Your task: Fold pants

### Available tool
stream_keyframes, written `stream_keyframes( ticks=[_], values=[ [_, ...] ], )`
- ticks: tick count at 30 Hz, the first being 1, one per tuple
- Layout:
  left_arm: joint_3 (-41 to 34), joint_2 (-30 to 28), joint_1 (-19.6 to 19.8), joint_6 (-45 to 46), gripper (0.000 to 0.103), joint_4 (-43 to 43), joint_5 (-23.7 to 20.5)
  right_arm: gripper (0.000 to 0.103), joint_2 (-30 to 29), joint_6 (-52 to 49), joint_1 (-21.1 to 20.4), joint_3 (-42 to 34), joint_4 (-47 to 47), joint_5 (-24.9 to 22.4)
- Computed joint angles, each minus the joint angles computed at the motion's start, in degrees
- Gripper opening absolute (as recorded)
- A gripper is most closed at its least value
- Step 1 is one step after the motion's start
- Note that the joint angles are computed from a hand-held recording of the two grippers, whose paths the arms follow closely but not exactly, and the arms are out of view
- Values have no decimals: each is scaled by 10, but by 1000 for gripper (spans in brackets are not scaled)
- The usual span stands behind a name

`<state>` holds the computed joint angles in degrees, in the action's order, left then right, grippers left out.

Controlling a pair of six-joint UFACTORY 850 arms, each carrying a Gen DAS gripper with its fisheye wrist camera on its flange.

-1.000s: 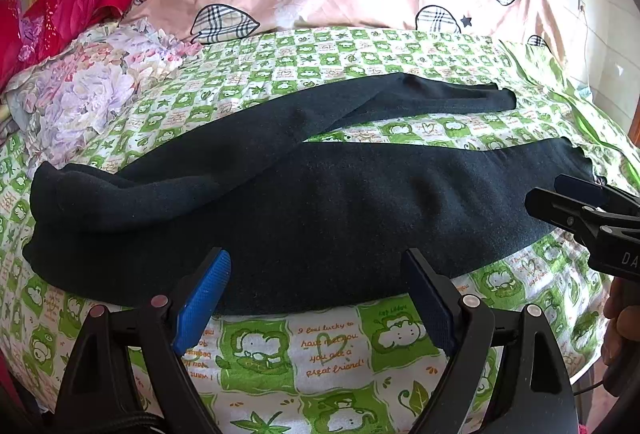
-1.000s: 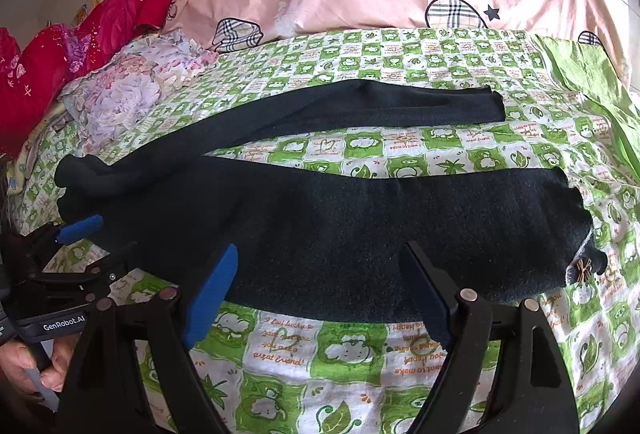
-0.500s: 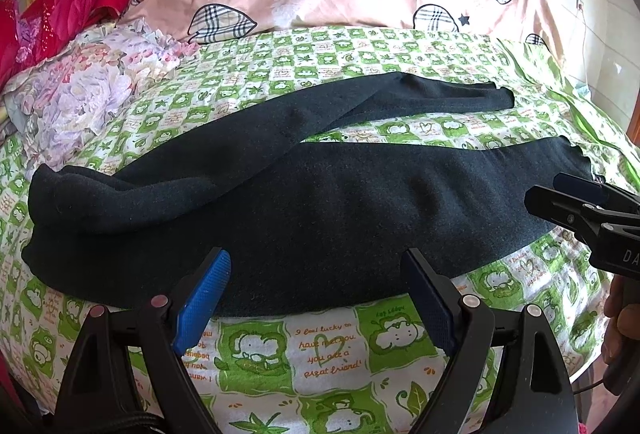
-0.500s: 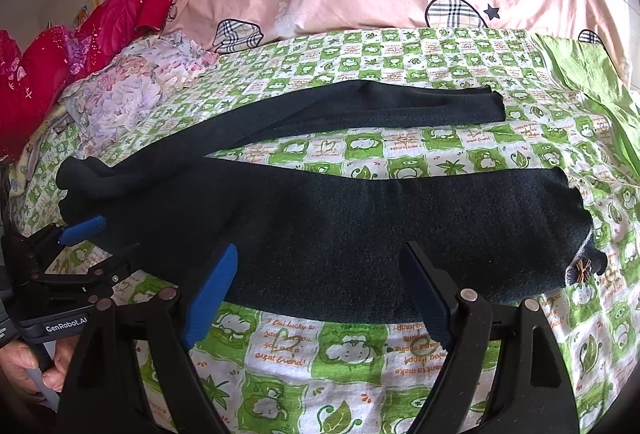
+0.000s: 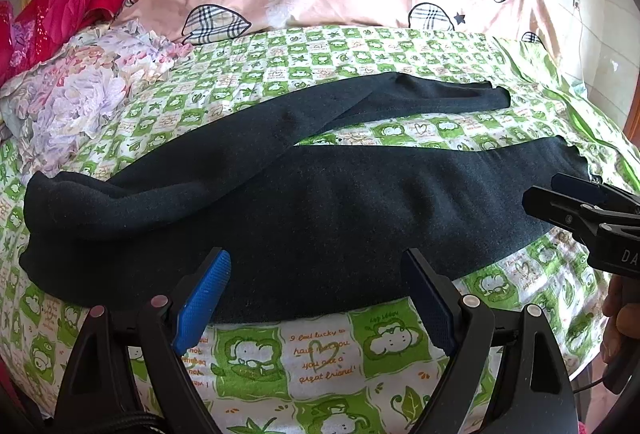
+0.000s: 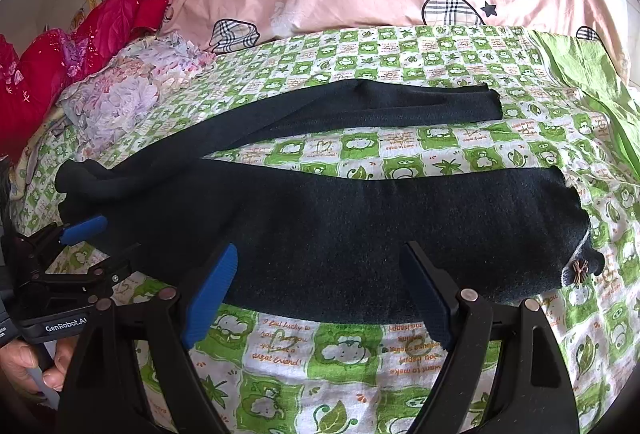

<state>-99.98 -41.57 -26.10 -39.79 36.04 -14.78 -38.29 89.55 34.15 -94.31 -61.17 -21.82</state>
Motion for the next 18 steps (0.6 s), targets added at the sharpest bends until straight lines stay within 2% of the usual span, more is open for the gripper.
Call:
stream_keyframes(
  ticks=[8,18],
  values=[
    [-19,-7,3,23,88,-24,-18,84,1,-22,-3,-2,23,1],
    [-73,-35,7,111,88,-111,-49,84,2,-37,-12,-4,42,14]
  ],
)
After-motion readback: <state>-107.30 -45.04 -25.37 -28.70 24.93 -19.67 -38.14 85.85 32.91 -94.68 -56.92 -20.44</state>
